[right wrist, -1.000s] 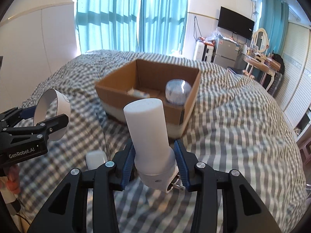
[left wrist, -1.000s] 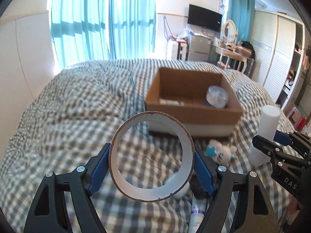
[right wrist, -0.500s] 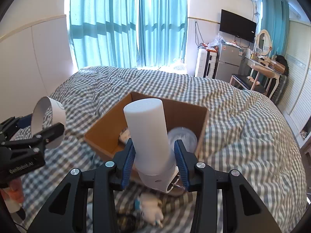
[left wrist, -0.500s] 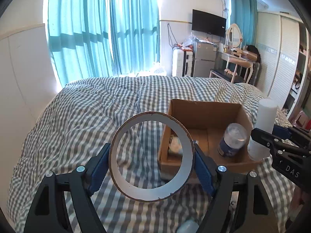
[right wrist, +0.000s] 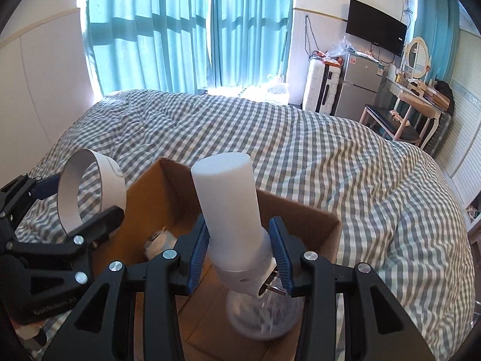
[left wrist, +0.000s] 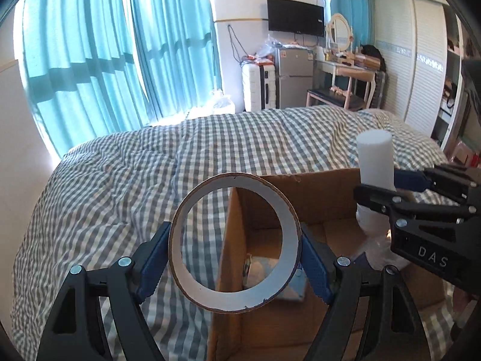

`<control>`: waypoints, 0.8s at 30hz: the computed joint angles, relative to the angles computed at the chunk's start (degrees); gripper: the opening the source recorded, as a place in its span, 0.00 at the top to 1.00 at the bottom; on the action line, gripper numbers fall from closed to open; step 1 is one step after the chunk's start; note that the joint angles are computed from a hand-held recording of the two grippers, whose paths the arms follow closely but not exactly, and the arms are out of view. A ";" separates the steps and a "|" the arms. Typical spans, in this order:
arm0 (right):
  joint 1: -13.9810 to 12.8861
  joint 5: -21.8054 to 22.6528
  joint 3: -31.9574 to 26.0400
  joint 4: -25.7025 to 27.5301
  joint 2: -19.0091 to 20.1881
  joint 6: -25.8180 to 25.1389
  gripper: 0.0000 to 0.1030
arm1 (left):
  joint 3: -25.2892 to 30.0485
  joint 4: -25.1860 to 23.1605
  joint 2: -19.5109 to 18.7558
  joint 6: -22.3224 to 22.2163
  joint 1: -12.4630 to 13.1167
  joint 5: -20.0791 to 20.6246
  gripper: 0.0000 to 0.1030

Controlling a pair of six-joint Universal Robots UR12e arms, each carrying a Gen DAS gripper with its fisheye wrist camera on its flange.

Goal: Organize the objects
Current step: 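Carry the tape roll and white bottle into the box and open both grippers, then withdraw both grippers from the box toward the earbud case and plush toy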

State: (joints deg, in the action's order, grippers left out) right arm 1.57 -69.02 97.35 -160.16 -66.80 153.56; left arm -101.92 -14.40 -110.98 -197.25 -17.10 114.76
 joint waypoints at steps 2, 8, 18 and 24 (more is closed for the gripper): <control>0.10 0.22 -0.86 0.49 0.85 -0.22 0.60 | 0.53 -0.16 -0.81 0.61 0.36 -1.48 0.21; 0.21 1.13 -1.53 1.14 1.76 -0.73 0.60 | 1.32 2.49 -2.94 2.88 0.26 -1.64 0.21; -1.37 4.06 0.79 -1.81 -1.05 4.15 0.32 | -0.12 3.46 -1.01 1.71 -0.02 -4.67 0.11; -2.60 4.47 3.85 -5.46 -5.15 5.03 0.30 | -1.09 3.32 2.00 1.59 -1.55 -2.29 0.08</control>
